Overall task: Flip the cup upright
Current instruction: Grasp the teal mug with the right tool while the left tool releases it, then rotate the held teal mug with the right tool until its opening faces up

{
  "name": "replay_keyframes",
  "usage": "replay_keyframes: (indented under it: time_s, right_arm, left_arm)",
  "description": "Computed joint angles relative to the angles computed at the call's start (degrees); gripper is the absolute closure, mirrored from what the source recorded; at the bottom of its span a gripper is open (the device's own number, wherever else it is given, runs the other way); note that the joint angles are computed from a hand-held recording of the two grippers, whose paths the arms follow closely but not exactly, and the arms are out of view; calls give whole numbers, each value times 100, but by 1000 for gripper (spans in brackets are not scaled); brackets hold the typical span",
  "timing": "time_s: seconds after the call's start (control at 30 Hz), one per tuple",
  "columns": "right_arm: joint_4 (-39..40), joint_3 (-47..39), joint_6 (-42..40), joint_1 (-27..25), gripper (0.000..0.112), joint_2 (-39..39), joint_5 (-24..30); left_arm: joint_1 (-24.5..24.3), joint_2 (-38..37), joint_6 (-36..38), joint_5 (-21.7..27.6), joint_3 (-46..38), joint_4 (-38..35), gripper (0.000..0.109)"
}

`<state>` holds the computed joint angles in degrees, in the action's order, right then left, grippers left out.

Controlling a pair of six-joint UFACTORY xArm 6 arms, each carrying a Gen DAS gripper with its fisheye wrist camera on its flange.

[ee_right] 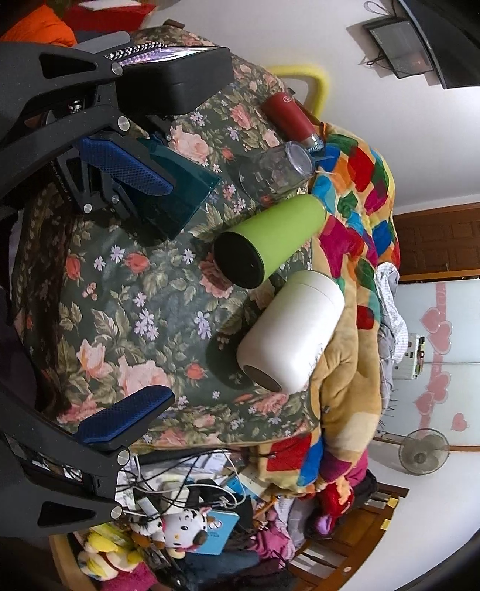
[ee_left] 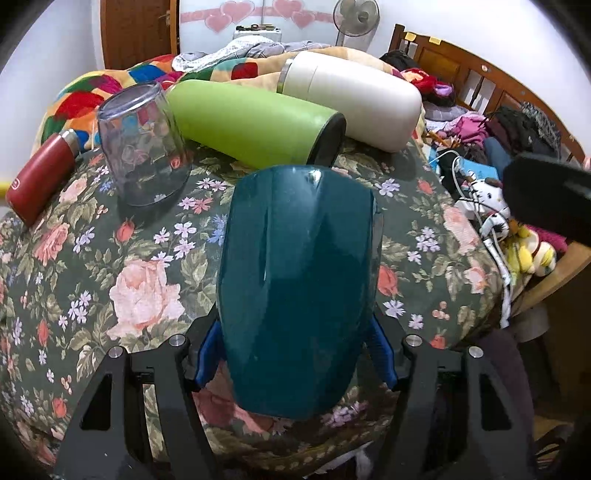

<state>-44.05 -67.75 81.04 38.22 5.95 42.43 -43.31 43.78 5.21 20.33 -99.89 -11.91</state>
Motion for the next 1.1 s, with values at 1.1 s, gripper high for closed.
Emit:
replay_keyframes:
  time_s: [1.1]
  right_arm:
    - [3179, -1785, -2399, -213, 39, 2002, -701]
  left_arm:
    - [1075, -2148, -3326, -1488, 3008, 3464, 22]
